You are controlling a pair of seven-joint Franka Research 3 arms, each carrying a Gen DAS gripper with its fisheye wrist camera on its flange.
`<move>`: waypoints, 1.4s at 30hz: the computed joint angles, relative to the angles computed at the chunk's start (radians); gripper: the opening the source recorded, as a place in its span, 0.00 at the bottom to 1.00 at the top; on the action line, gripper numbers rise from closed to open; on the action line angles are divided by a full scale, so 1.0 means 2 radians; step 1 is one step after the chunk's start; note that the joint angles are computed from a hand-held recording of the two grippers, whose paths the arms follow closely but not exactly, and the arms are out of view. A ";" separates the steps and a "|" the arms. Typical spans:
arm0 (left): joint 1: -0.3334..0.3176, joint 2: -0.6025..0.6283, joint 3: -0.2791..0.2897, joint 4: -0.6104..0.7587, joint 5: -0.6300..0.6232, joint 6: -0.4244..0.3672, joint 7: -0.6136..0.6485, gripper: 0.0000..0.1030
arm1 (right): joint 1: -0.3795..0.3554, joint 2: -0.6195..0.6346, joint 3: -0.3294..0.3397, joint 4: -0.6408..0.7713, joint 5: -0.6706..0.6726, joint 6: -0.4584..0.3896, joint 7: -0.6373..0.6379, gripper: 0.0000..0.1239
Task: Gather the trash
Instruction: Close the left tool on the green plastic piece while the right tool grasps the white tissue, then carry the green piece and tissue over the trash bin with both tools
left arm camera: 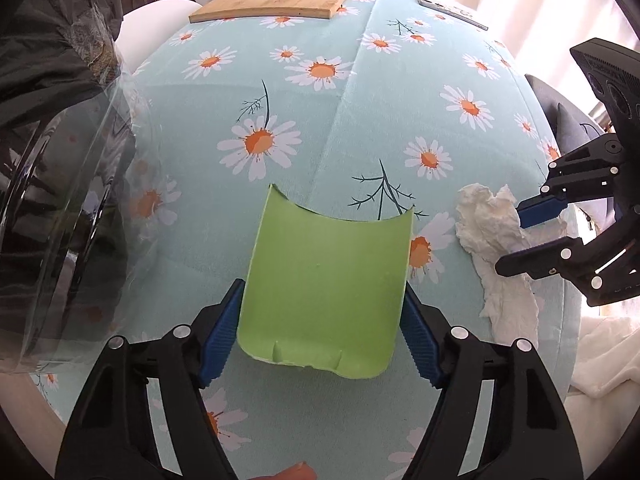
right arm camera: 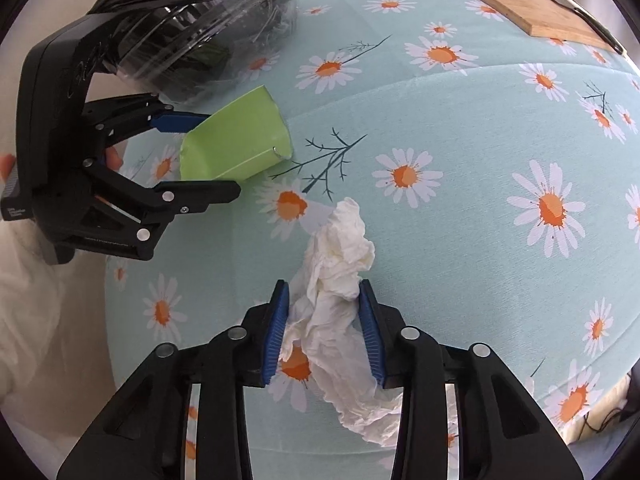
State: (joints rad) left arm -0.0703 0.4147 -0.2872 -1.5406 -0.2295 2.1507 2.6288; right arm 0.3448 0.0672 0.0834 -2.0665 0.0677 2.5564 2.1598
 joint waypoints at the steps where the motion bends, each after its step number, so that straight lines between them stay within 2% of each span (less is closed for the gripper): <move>1: 0.002 0.002 -0.002 0.005 -0.004 -0.009 0.003 0.69 | 0.001 -0.001 0.000 0.000 -0.004 0.001 0.001 0.21; 3: 0.004 0.004 -0.003 0.014 -0.010 -0.026 0.003 0.69 | 0.000 -0.004 0.002 -0.001 0.009 0.005 -0.013 0.19; 5: 0.003 -0.004 -0.002 0.004 -0.012 -0.012 0.003 0.69 | -0.001 -0.006 0.002 0.001 0.013 0.002 -0.021 0.19; 10: 0.003 -0.021 0.004 -0.005 -0.012 -0.010 -0.013 0.69 | -0.006 -0.012 0.000 0.012 0.021 0.005 -0.071 0.18; 17: -0.002 -0.058 0.018 -0.031 0.003 0.021 -0.069 0.69 | -0.016 -0.017 -0.001 0.037 0.063 -0.012 -0.188 0.17; 20: -0.005 -0.080 0.024 -0.052 0.010 0.038 -0.102 0.69 | -0.023 -0.019 -0.005 0.052 0.072 -0.038 -0.237 0.17; 25: -0.014 -0.120 0.034 -0.090 0.037 0.064 -0.170 0.69 | -0.035 -0.032 -0.010 0.060 0.106 -0.058 -0.323 0.17; 36: -0.036 -0.218 0.048 -0.191 0.112 0.130 -0.340 0.70 | -0.060 -0.060 -0.029 0.068 0.198 -0.071 -0.498 0.17; 42: -0.049 -0.266 0.049 -0.238 0.143 0.151 -0.424 0.70 | -0.070 -0.064 -0.038 0.086 0.250 -0.088 -0.575 0.17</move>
State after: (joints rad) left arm -0.1676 -0.1168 -0.1894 -2.0157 0.0574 2.4518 1.7799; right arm 0.2046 -0.0600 0.0083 -1.8943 0.5668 2.3812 1.0094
